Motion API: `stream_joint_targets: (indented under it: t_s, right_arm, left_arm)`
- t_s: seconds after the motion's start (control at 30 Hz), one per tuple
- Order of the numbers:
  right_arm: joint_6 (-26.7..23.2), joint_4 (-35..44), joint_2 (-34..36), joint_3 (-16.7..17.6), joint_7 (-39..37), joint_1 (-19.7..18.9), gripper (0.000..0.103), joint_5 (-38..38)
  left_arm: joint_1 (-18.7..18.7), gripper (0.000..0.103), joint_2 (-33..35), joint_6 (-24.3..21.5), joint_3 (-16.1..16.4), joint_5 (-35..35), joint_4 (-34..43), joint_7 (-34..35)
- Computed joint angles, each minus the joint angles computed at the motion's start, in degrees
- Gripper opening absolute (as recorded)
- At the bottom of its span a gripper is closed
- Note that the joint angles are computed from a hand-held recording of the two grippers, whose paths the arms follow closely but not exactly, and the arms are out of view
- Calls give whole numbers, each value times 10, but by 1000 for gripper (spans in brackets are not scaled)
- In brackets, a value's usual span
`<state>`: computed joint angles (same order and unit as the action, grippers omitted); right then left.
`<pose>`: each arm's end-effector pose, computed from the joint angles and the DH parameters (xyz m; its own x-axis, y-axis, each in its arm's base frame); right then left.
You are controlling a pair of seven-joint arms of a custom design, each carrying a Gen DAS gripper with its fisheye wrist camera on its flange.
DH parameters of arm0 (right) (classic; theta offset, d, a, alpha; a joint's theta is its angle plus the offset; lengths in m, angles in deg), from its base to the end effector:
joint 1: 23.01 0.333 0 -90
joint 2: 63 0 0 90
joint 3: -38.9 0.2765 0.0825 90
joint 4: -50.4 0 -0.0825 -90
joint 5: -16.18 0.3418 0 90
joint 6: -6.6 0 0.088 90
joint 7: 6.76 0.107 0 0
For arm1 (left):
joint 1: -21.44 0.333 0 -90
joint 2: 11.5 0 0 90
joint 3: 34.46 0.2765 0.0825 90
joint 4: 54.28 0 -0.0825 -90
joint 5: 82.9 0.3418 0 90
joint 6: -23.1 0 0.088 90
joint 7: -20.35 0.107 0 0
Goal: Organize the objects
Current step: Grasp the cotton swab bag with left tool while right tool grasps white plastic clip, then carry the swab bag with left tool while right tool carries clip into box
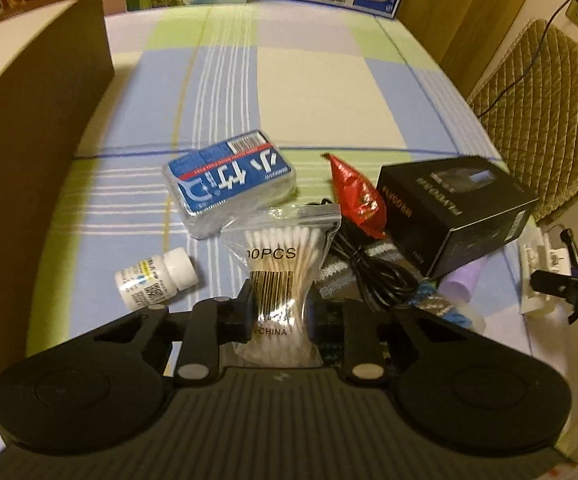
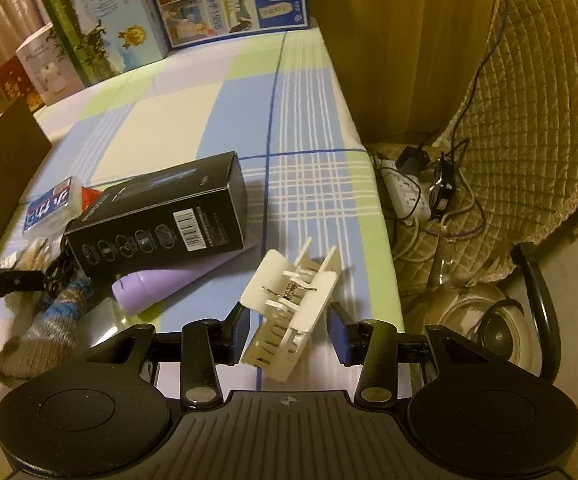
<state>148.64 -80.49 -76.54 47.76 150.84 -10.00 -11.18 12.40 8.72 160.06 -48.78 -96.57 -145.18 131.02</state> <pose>0.4454 0.1839 0.4751 -0.4215 -0.8972 -0.1319 -0.7351 0.4232 -0.5296 0.6005 -0.2387 0.4663 -0.5862 -0.7981 0.1396 -0.7412 0.4587 -0.4900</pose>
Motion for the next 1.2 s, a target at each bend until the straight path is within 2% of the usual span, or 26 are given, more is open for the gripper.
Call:
stream_joint_targets:
  t_s: [0.23, 0.3, 0.37, 0.4, 0.5, 0.73, 0.83, 1.0, 1.2]
  right_arm:
    - [-2, -2, 9, 8, 52, -5, 40, -41]
    - [-2, -4, 9, 11, 64, -4, 29, -57]
    - [-7, -3, 6, 15, 72, -1, 24, -72]
    - [-4, -6, 1, 15, 77, 1, 16, -76]
    - [0, -10, -12, 19, 97, 4, 16, -76]
    - [-50, 20, -36, 59, 184, 13, 16, -112]
    - [-85, 62, -26, 82, 227, 24, 16, -142]
    - [-103, 160, 30, 96, 277, 57, 16, -206]
    - [-62, 325, 162, 85, 276, 111, 16, -271]
  left_arm:
    - [16, 19, -56, 13, -1, -40, -41, 16]
    - [19, 19, -68, 10, 3, -49, -48, 20]
    - [23, 19, -82, 8, 6, -60, -56, 25]
    - [27, 19, -88, 7, 8, -68, -59, 31]
    - [34, 19, -102, 0, 14, -86, -63, 51]
    - [61, 19, -108, -45, 30, -132, -38, 114]
    - [75, 19, -99, -72, 37, -145, -13, 137]
    - [107, 19, -83, -104, 46, -175, 34, 176]
    - [144, 19, -28, -141, 53, -175, 128, 184]
